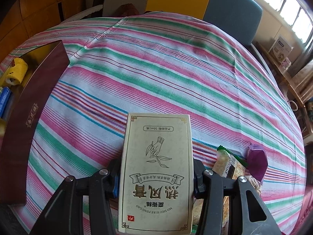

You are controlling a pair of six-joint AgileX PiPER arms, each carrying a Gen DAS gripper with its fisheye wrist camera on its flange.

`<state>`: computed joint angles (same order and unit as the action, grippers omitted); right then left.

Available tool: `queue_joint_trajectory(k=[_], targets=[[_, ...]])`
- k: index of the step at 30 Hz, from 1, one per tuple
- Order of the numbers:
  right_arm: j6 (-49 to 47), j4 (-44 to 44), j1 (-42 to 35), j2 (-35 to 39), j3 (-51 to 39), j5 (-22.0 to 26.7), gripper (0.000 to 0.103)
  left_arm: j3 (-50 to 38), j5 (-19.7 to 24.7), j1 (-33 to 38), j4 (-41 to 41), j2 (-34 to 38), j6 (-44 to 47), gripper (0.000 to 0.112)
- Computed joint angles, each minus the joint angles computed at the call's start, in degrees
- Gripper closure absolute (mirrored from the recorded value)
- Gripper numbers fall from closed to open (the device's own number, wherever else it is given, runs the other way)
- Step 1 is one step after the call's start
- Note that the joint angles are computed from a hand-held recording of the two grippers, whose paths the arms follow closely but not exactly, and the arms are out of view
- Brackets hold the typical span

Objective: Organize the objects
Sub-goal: 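Carry the cream paper box into the gold tray and open the right gripper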

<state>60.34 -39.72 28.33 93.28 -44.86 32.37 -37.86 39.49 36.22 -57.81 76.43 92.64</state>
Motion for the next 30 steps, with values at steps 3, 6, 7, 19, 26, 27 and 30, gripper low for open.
queue_joint_trajectory(k=[3, 6, 7, 19, 26, 27, 30], targets=[[-0.3, 0.35, -0.43, -0.09, 0.09, -0.36, 0.051, -1.17, 1.09, 1.22, 0.55, 1.01, -0.36, 0.046], [-1.13, 1.81, -0.95, -0.16, -0.19, -0.36, 0.052, -2.92, 3.68, 3.48, 0.43, 1.65, 0.0, 0.046], [-1.9, 3.0, -1.24, -0.23, -0.53, -0.1, 0.052, -3.68, 4.31, 4.24, 0.25, 2.01, 0.12, 0.046], [-1.89, 9.05, 11.85, -5.04, -17.08, 10.45, 0.051, -11.52, 7.34, 11.79, -0.37, 8.42, -1.83, 0.046], [-12.72, 20.28, 17.71, 15.93, -45.07, 16.5, 0.051, -13.96, 8.64, 13.07, 0.74, 11.59, -3.82, 0.046], [-13.12, 21.22, 17.66, 19.26, -49.11, 18.02, 0.051, -14.39, 8.69, 12.98, 1.31, 12.16, -4.47, 0.046], [-14.49, 24.43, 16.45, 28.99, -61.22, 22.75, 0.051, -15.4, 8.77, 12.91, 2.32, 13.49, -6.26, 0.046]])
